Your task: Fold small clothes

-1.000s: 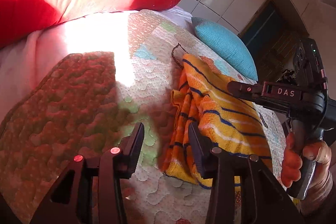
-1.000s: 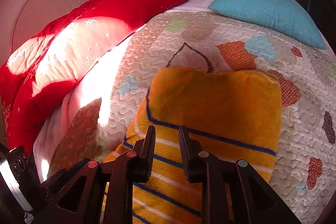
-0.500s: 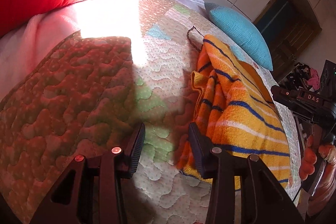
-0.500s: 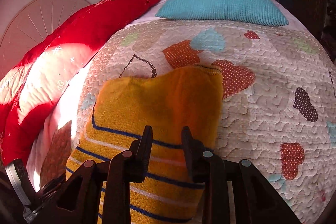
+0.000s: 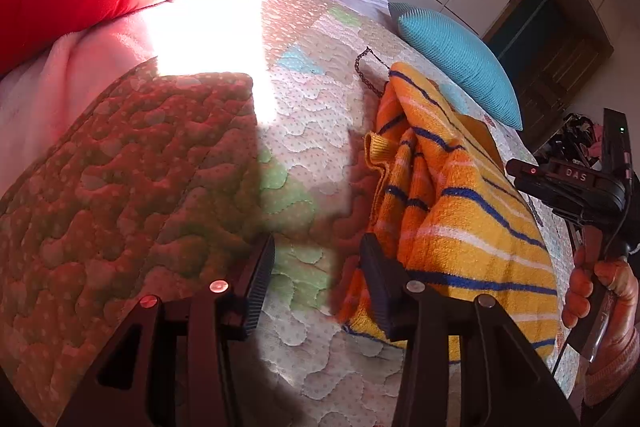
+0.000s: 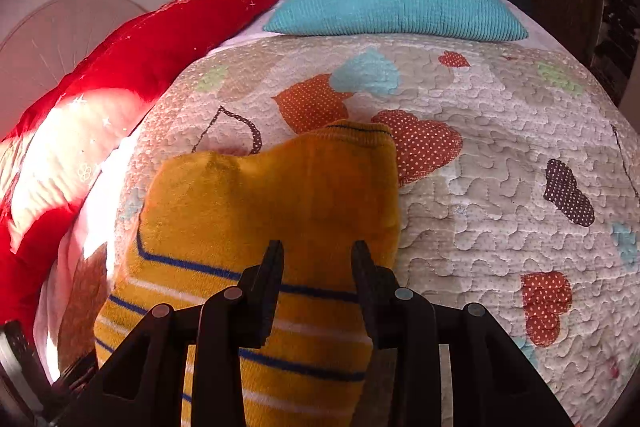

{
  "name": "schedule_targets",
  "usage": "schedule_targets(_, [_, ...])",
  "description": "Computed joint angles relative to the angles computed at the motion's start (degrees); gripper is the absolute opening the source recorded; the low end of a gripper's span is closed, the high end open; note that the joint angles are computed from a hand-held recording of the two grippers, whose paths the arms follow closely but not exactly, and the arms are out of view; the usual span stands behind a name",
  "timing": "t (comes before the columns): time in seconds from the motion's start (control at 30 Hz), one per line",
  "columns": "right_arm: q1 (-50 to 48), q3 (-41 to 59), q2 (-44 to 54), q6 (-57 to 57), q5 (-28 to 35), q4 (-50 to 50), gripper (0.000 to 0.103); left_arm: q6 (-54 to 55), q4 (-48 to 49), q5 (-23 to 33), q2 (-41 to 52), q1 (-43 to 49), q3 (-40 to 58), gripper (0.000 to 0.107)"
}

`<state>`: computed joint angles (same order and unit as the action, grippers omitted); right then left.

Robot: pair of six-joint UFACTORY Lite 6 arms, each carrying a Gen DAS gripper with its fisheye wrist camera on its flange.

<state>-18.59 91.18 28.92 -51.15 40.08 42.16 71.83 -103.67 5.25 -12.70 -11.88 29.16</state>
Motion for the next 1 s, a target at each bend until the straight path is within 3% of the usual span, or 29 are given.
schedule_targets(0.23, [-6.66,-25.93,-20.78,-18.57,5.72,9.66,0.038,5.59,-5.64,1.23,-0.47,1.06,-0.79,0.043])
schedule_targets(0.4, [-6.31,-43.66,-33.66,-27.55,-1.87,9.63,0.04,7.83,-8.04,0.29,-1.09,0.45,-1.19,0.043])
schedule_targets(0.6, [-7.15,-46.06,-43.7,-29.24,1.05,11.34,0.04,9.19,-9.23,0.23,-0.97,0.52,-1.19,0.043])
schedule_targets(0.8, [2.01,-44.76,-34.94,-21.51,-9.0,7.12,0.041,10.95,-11.06,0.95,-1.29,0.9,-1.67,0.043])
schedule_targets(0.87, [1.69,-51.42,-39.9,-27.95,-12.4,11.11,0.044,10.86,-10.95,0.75,-1.33,0.81,-1.67,0.044])
schedule_targets(0.93, [3.52,-55.24,-45.57,-27.65,-15.08,7.49,0.047,10.38,-10.53,-0.23,-0.99,0.17,-1.2,0.044])
schedule_targets(1.0, [2.77,-53.01,-47.02,-27.07,-10.19,6.91,0.047,11.21,-11.58,-1.85,-0.61,-0.93,-0.58,0.044])
